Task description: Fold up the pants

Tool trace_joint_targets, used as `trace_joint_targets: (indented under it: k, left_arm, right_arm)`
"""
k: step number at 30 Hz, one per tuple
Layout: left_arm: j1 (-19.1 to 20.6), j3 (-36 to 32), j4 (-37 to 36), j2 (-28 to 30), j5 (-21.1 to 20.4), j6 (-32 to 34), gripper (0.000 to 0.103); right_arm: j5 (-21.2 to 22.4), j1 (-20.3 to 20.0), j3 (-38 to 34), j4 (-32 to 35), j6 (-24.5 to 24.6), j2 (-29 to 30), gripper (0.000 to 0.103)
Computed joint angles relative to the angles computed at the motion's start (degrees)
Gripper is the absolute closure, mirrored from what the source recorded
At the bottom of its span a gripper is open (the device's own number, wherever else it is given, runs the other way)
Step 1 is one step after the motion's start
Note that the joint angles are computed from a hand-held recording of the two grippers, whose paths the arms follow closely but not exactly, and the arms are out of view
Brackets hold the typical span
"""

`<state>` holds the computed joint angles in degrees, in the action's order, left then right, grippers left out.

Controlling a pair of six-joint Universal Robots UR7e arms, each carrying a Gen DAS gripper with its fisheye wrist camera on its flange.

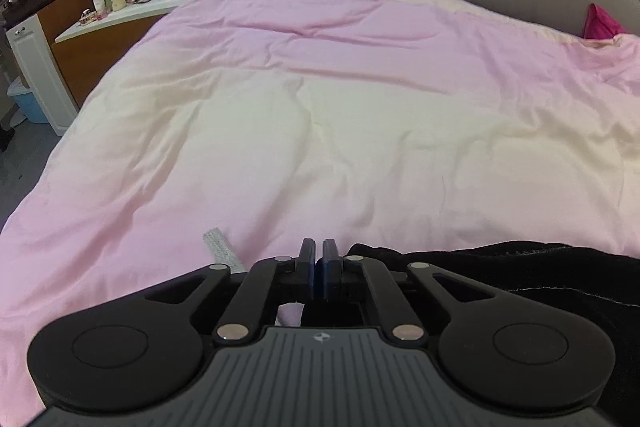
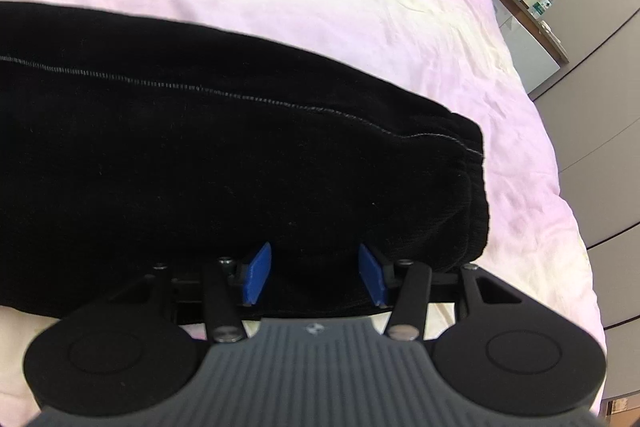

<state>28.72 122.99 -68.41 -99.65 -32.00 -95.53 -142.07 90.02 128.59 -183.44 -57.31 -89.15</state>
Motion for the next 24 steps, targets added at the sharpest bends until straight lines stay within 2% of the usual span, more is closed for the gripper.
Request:
trace_joint_targets:
  k: [4, 9, 12, 16, 18, 21, 24]
  left_arm:
    - [-7.6, -1.3, 8.8, -3.2, -4.7, -2.9, 0.082]
    - [-17.5, -2.5, 14.2, -3.2, -11.9, 3.9, 0.082]
    - [-22.8, -1.3, 11.6, -1.8, -16.1, 9.5, 0.078]
    - [-28.3, 1.0, 6.1, 1.0, -20.5, 16.6, 0.078]
    - [-30.6, 2.2, 4.8, 3.0, -22.3, 19.7, 0.078]
    - [-33.0, 3.9, 4.4, 6.0, -24.3, 25.0, 0.077]
    - [-34.1, 5.4, 5.2, 7.1, -25.7, 29.6, 0.076]
  right_arm:
    - [3.9, 1.5, 1.7, 7.7, 7.7, -5.2, 0.057]
    - [10.5, 4.9, 6.1, 17.8, 15.3, -12.2, 0.057]
    - [14.8, 7.8, 8.7, 24.0, 18.7, -15.8, 0.057]
    - [21.2, 12.0, 12.0, 32.8, 23.7, -20.5, 0.057]
    - [23.6, 14.4, 14.0, 35.1, 25.9, -22.4, 0.057]
    - [27.7, 17.3, 16.8, 39.1, 29.3, -24.5, 0.057]
    - [29.9, 20.0, 19.5, 39.4, 31.1, -24.0, 0.058]
